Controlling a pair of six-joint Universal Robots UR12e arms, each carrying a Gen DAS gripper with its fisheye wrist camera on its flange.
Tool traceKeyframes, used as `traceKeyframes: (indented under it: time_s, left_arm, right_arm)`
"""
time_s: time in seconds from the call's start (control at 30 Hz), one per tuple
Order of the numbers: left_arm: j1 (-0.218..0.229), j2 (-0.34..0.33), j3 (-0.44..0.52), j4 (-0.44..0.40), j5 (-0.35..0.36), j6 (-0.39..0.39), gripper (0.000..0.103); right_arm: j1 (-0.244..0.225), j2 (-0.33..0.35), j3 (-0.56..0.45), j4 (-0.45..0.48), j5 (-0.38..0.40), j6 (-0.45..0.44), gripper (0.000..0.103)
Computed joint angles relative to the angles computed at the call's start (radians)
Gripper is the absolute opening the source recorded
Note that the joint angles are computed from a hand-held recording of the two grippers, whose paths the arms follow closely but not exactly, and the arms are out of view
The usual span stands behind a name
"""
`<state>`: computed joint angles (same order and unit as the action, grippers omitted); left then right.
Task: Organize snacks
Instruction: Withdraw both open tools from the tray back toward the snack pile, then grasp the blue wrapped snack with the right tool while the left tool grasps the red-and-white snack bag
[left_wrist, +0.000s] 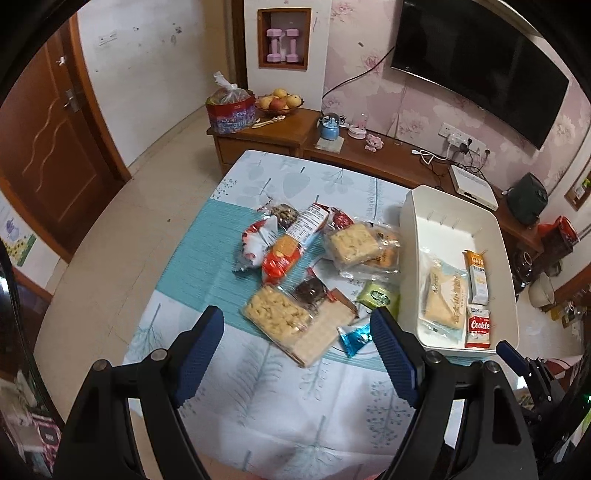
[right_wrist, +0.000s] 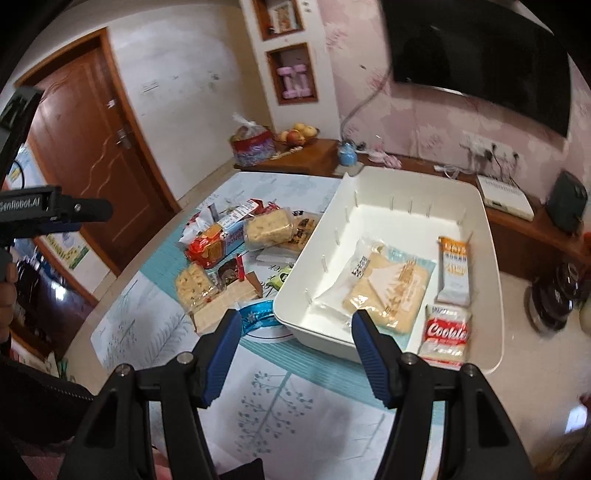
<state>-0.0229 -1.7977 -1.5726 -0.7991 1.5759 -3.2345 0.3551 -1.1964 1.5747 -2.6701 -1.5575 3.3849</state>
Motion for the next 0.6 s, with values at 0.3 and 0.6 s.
traceKeyframes:
  time_s: [0.3, 0.6]
  left_arm:
    - [0.069, -0.034, 0.029, -0.036, -0.055, 0.126, 0.081]
    - [0.122, -0.089, 0.087, -0.124, -0.133, 0.295, 0.081]
  right_arm:
    - [0.037, 0.045, -0.068, 0.076, -0.074, 0.154, 0.062]
    - [0.072, 0.098, -0.115, 0.11, -0.12, 0.397, 0.062]
